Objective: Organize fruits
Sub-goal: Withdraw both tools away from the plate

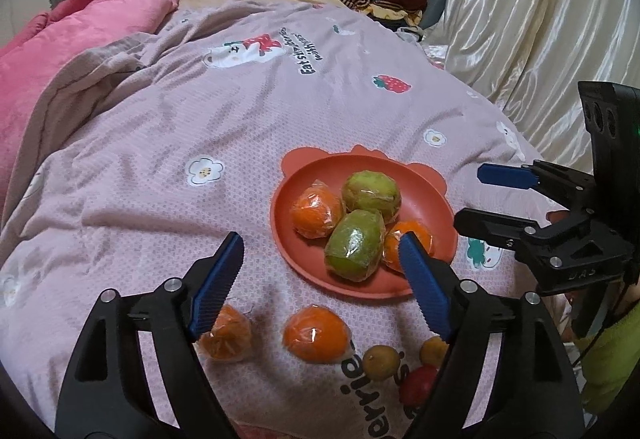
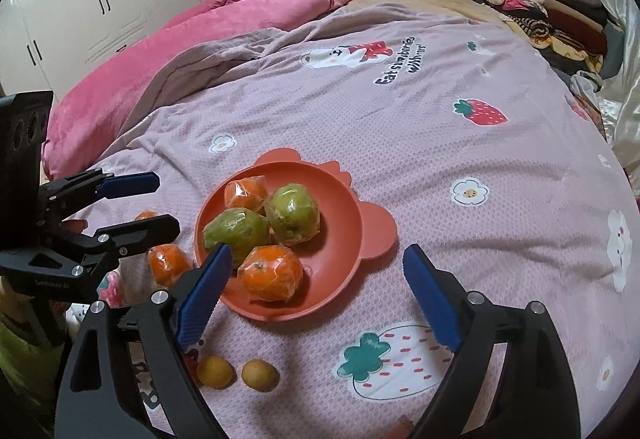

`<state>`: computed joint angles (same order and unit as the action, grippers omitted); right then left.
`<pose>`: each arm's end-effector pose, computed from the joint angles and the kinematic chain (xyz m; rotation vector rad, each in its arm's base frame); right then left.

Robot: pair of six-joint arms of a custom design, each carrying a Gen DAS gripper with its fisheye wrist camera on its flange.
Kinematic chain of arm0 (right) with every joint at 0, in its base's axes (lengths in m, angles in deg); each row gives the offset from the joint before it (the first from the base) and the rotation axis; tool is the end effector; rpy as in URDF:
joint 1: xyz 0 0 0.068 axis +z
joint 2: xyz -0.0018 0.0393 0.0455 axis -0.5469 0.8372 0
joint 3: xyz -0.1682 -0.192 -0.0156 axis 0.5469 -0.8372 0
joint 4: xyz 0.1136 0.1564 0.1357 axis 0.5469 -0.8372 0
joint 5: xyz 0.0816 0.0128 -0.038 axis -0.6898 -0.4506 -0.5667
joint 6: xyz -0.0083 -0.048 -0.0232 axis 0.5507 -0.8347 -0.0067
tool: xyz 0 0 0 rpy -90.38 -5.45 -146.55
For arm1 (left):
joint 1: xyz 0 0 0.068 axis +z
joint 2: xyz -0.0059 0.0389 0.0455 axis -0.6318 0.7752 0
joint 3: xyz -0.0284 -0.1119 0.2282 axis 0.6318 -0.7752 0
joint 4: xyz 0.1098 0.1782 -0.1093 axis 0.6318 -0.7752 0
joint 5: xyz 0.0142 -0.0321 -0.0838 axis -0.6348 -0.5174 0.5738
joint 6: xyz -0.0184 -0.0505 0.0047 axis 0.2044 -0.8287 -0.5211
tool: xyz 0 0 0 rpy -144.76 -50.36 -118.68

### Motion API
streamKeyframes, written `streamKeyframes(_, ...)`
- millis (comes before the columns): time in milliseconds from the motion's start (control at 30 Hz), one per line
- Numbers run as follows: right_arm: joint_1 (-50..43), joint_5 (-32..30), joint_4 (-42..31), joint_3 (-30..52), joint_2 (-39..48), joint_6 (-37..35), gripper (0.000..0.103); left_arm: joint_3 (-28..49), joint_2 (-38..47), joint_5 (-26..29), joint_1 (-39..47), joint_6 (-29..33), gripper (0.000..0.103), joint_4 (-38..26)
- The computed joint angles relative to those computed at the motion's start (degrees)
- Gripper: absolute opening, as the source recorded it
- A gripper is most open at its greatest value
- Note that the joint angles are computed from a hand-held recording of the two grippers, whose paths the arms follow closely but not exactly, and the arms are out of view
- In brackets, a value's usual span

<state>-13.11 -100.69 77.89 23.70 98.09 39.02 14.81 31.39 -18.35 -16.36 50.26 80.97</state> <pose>0.2659 0.1044 0.1358 -0.5365 2.4354 0.3823 0.2554 0.0868 0.1047 0.2936 2.4144 -0.3578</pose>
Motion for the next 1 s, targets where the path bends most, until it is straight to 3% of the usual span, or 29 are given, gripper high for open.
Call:
streamKeyframes(467,1.37,2.28,-1.41,-3.20,-6.66,1.38,0.093,-0.74,-3.63,1.97,3.53,0.90,0.086,-1.93)
streamKeyframes(1000,4.54,4.05,-4.84,-5.15,-14.50,3.42,0.094,-1.17,-8.38,4.90,9.29,3.29,0.093,-5.99)
